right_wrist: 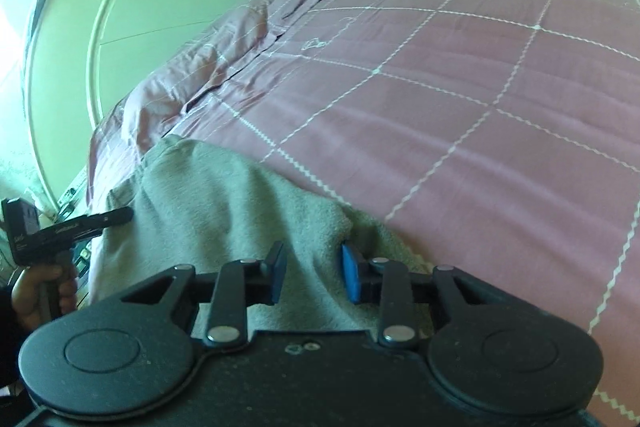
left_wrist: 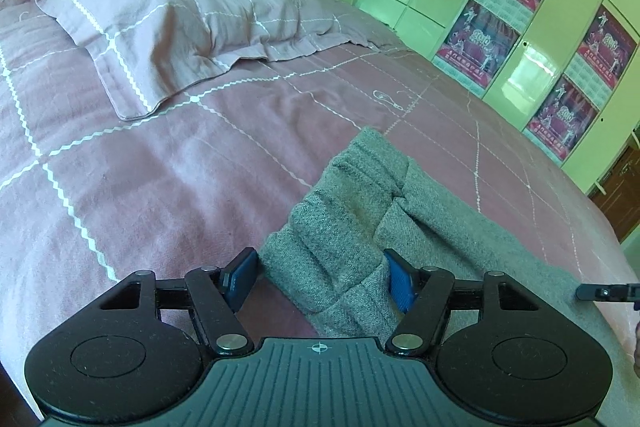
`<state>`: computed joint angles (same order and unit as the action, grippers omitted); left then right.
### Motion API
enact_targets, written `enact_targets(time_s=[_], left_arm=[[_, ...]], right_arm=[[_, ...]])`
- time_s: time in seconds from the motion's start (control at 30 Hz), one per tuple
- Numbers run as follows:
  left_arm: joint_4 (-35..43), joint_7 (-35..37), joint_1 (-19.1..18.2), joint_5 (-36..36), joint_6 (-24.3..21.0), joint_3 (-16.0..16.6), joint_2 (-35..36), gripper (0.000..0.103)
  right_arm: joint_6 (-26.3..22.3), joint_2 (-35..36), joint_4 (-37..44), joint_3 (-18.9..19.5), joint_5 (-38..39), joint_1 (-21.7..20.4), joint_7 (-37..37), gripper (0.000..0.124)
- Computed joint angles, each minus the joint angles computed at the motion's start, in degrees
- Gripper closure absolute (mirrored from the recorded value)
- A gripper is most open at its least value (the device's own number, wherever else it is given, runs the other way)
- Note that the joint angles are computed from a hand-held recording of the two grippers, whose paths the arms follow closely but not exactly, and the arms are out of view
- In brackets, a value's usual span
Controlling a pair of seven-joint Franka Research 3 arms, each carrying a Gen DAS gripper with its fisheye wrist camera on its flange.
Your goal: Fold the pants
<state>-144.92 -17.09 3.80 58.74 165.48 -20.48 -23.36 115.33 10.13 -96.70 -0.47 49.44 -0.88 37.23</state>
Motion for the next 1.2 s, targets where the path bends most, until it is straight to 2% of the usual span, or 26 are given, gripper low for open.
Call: enact_targets(time_s=[0.03, 0.13, 0.2, 0.27, 0.4, 0.43, 0.47, 0.53, 0.6, 0.73, 0.83, 0.87, 0.93, 0.97, 1.0, 1.03, 1.07, 1.13, 1.2], left_arm=[[-0.2, -0.8, 0.2, 0.4, 0.1, -0.3, -0.3, 0.036], [-0.3, -2.2, 0.3, 0.7, -1.0, -1.0, -0.8, 0.036], [-0.4, -3.0, 0.0, 0.7, -1.4, -1.1, -1.0, 0.037], [-0.6, -3.7, 0.2, 1.5, -0.7, -0.9, -1.3, 0.042], [-1.3, -8.4, 2.4, 7.1, 0.5, -2.7, -3.6, 0.048], [-1.5, -7.9, 1.7, 7.0, -0.8, -2.9, -4.0, 0.048], [-1.4, -6.6, 1.0, 6.5, -2.0, -2.7, -3.7, 0.048], [-1.5, -5.6, -0.1, 6.0, -2.7, -1.9, -2.8, 0.048], [-2.1, -6.4, -0.4, 6.0, -1.1, -0.7, -2.9, 0.047], [-2.4, -1.3, -1.7, 3.5, -0.5, 1.0, -3.2, 0.046], [-3.1, -1.8, -0.8, 2.0, 1.1, 0.7, -4.4, 0.045], [-3.1, -2.4, -0.1, 2.2, 0.6, -0.4, -5.2, 0.045], [-2.4, -0.1, -0.7, 0.9, -2.3, -1.3, -5.5, 0.046], [-1.9, 2.8, -2.1, -1.0, -4.0, -0.8, -4.7, 0.046], [-1.6, 5.0, -2.9, -2.4, -4.6, -0.1, -3.9, 0.046], [-1.8, 5.4, -3.0, -2.8, -4.1, 0.2, -3.5, 0.045], [-2.1, 5.4, -2.9, -3.4, -3.4, 0.6, -3.4, 0.039], [-3.2, 5.1, -2.1, -3.5, -0.8, 1.2, -3.6, 0.037], [-3.8, 6.9, -2.3, -5.2, 0.0, 1.7, -4.2, 0.037]], right_arm=[[1.3, 0.5, 0.0, 0.1, 0.4, 0.3, 1.3, 0.094], [5.0, 1.7, -0.6, 0.8, 1.5, 1.3, 5.8, 0.098], [7.5, 0.9, -2.3, 1.2, 1.2, 1.9, 5.9, 0.115], [10.3, -0.6, -4.3, 1.5, 3.2, 1.9, 2.9, 0.121], [19.0, -4.3, -8.1, 1.6, 12.2, 2.3, -7.8, 0.124], [22.7, -4.6, -9.0, 1.7, 11.8, 3.2, -9.1, 0.124], [24.8, -3.7, -8.8, 1.5, 8.3, 4.1, -6.3, 0.124], [25.6, -1.2, -7.9, 0.9, -3.1, 5.8, 1.9, 0.124], [28.7, -1.7, -10.0, 1.7, -3.2, 5.9, 0.3, 0.124], [30.7, -4.7, -12.3, 2.2, 6.4, 4.6, -3.2, 0.124], [27.8, -7.6, -13.7, 1.5, 12.5, 4.4, -7.6, 0.124], [25.9, -8.5, -14.0, 1.2, 13.5, 4.6, -9.0, 0.120], [22.0, -8.9, -14.0, 0.9, 11.8, 5.4, -9.8, 0.118], [21.7, -8.7, -14.1, 1.0, 9.9, 6.0, -9.5, 0.119], [24.5, -8.2, -14.6, 1.5, 4.5, 7.2, -7.0, 0.119], [29.3, -7.6, -15.8, 1.4, -1.0, 8.9, -3.6, 0.122], [31.6, -6.8, -15.8, 1.9, -2.5, 8.7, -1.5, 0.122], [29.4, -5.4, -14.0, 1.4, 0.2, 8.0, 2.1, 0.122], [31.9, -7.3, -15.6, 1.9, -1.8, 8.6, 3.9, 0.121]])
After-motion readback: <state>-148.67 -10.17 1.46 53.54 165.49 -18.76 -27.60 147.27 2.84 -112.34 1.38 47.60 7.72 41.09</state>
